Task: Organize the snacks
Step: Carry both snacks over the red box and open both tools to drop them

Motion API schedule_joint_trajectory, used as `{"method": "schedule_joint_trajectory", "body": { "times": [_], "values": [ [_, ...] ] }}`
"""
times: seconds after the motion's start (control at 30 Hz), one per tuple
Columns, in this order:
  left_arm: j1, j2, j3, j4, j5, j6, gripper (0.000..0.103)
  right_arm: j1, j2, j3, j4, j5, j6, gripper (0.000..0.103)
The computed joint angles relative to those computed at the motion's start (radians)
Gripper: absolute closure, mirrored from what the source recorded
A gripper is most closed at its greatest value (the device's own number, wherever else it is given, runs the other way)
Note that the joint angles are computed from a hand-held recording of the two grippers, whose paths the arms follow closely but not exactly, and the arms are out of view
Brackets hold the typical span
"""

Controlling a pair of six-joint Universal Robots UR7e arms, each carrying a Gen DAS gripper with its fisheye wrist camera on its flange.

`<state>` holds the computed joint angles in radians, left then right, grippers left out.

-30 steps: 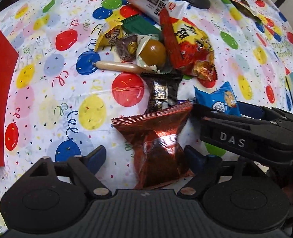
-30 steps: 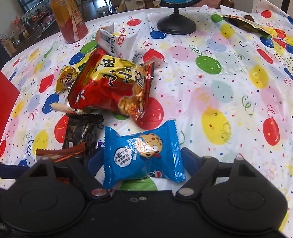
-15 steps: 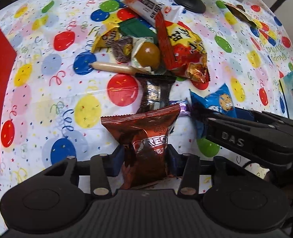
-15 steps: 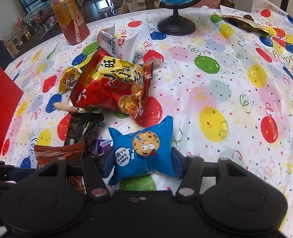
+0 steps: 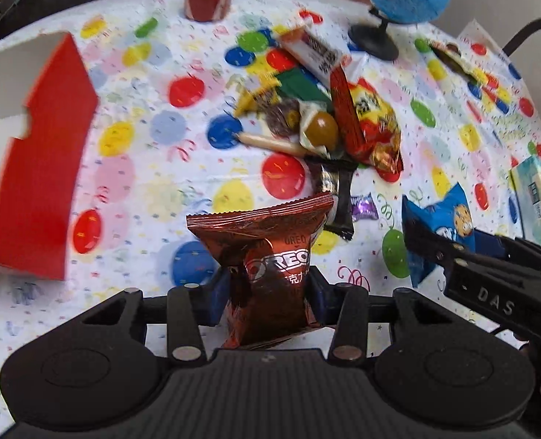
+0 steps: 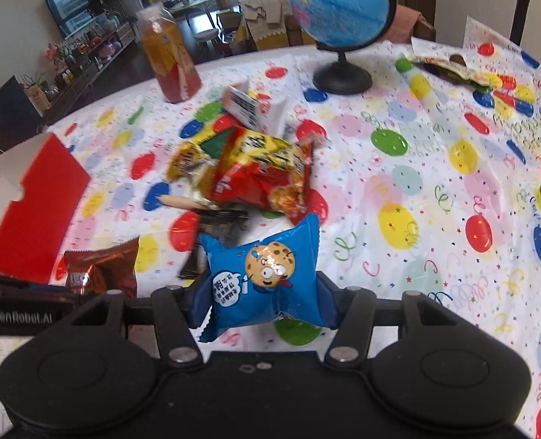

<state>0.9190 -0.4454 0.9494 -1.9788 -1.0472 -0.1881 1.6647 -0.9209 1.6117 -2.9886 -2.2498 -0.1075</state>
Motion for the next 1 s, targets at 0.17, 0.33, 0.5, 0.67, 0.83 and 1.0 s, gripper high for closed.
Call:
{"method": "schedule_joint_trajectory", "body": {
  "times": [0.17, 0.33, 0.5, 0.67, 0.83, 1.0],
  "values": [
    [0.002, -0.063, 0.026, -0.020, -0.003, 0.045, 0.059, 0.055, 0.003, -0.004, -0.016, -0.017, 0.011, 0.048],
    [0.012, -0.116, 0.026, -0.010, 0.007, 0.088, 0.059, 0.114, 0.037, -0.045, -0.008, -0.022, 0.020, 0.048],
    [0.032, -0.151, 0.001, 0.007, 0.020, 0.127, 0.059, 0.167, 0.102, -0.124, 0.021, -0.016, 0.004, 0.048],
    [0.062, -0.179, -0.029, 0.019, 0.037, 0.153, 0.059, 0.205, 0.186, -0.231, 0.071, -0.004, -0.007, 0.047],
    [0.092, -0.200, -0.058, 0.018, 0.061, 0.173, 0.059, 0.235, 0.275, -0.349, 0.127, 0.011, -0.024, 0.047],
    [0.121, -0.201, -0.111, 0.018, 0.090, 0.200, 0.059, 0.256, 0.372, -0.484, 0.193, 0.019, -0.045, 0.047]
  ]
}}
